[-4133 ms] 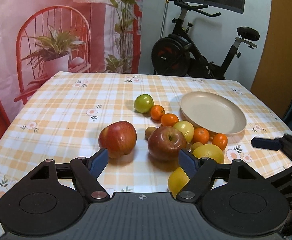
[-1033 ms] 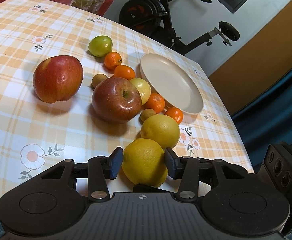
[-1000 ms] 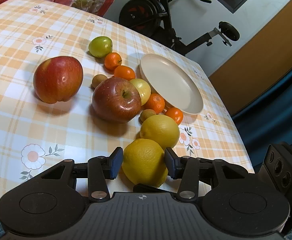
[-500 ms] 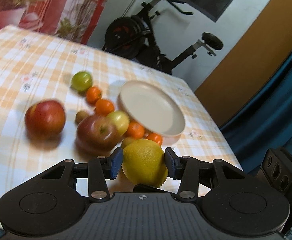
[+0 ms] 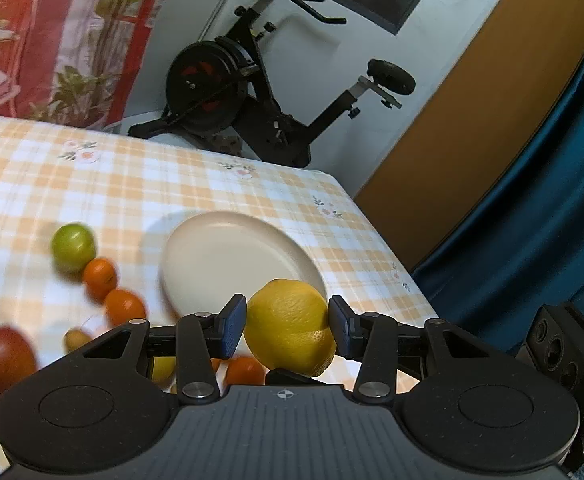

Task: Organize fruits
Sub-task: 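Lift the held lemon with the left tool and carry it over the plate, then lower the lemon onto the plate and open the left tool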

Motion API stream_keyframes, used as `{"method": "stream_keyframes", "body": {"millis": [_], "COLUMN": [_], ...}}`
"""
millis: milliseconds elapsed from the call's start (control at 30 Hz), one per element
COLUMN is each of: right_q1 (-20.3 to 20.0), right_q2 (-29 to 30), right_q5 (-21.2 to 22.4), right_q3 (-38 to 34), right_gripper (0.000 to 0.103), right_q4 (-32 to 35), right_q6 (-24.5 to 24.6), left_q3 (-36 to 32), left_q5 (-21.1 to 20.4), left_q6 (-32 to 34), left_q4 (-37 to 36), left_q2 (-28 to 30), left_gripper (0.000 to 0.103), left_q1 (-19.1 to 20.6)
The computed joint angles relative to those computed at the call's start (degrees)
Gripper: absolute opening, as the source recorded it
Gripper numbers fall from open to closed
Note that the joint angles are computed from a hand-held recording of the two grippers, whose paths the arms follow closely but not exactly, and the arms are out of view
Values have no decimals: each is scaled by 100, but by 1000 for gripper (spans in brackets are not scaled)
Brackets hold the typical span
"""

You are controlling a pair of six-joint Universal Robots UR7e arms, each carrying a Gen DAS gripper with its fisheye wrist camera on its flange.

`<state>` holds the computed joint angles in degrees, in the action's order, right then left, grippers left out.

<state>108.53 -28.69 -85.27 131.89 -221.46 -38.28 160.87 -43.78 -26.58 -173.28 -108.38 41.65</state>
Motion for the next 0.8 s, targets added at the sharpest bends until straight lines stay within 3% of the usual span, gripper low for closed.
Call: {"method": "stream_keyframes", "body": {"millis": [133, 333, 567, 800], "right_q1": [-238, -554, -836, -932], "right_q2": [-61, -69, 37, 227], "right_q5": [41, 5, -142, -341], "right_q3": [-209, -557, -993, -1396], "right_gripper": [46, 46, 46, 46], "right_q4": [232, 563, 918, 1189], "right_q6": [-42, -233, -407, -517], "left_q3": [-371, -944, -1577, -2044], "left_q5": [-263, -596, -920, -1149], "left_q6": [561, 970, 1154, 1031], "left_q4": [-961, -1416, -1618, -1488], "left_q2": [1106, 2089, 2941, 3337], "left_gripper": [48, 48, 48, 47], "left_q1": [482, 994, 1530, 1950]}}
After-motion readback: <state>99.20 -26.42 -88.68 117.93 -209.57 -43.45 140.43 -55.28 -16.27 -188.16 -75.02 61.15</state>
